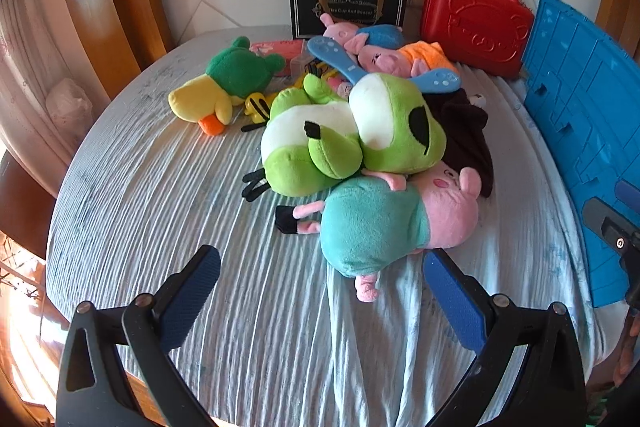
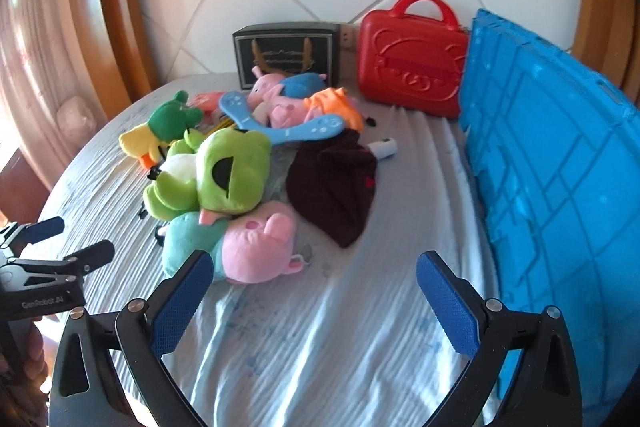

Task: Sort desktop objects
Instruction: 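Move both tools toward the plush toy pile on the bed, then grasp the pink pig plush in teal shirt with both grippers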

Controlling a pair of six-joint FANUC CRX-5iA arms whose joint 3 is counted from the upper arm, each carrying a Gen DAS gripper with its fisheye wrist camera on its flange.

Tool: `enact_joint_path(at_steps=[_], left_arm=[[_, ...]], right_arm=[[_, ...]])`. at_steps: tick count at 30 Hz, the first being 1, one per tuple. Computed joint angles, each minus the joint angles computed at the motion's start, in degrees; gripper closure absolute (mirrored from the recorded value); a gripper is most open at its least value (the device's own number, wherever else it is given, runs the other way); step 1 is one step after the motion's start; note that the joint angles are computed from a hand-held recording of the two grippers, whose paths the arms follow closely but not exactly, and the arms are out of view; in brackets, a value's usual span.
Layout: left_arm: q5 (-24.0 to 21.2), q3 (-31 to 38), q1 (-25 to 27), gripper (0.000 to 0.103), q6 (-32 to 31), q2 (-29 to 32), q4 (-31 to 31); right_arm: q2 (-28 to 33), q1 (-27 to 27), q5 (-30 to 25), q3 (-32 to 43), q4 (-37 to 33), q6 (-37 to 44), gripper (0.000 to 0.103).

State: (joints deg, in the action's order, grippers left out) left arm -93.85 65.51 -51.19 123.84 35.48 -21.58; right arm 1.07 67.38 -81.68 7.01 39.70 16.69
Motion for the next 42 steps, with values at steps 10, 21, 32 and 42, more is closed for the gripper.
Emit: enact_joint_path(at_steps=[10, 21, 32, 42], left_arm=[[3.79, -3.21, 3.56, 0.0, -0.02, 4.15, 9.33], [5.97, -0.81, 5.76, 0.0, -4.69, 9.19, 13.2], [11.89, -5.03, 6.7, 0.026, -7.18, 7.94, 18.1], [8.78, 4.29, 4.59, 0.033, -11.47, 9.96, 17.2]], right_arm=[[3.95, -9.21, 12.3, 0.27, -14.11, 6.61, 0.0], [11.06, -13.14, 12.95, 5.28, -22.42, 14.85, 0.0], [9.42, -15.41, 21.46, 1.8, -28.46, 15.28, 0.018], [5.05, -11.11, 16.2, 0.54, -21.28, 10.15, 0.027]])
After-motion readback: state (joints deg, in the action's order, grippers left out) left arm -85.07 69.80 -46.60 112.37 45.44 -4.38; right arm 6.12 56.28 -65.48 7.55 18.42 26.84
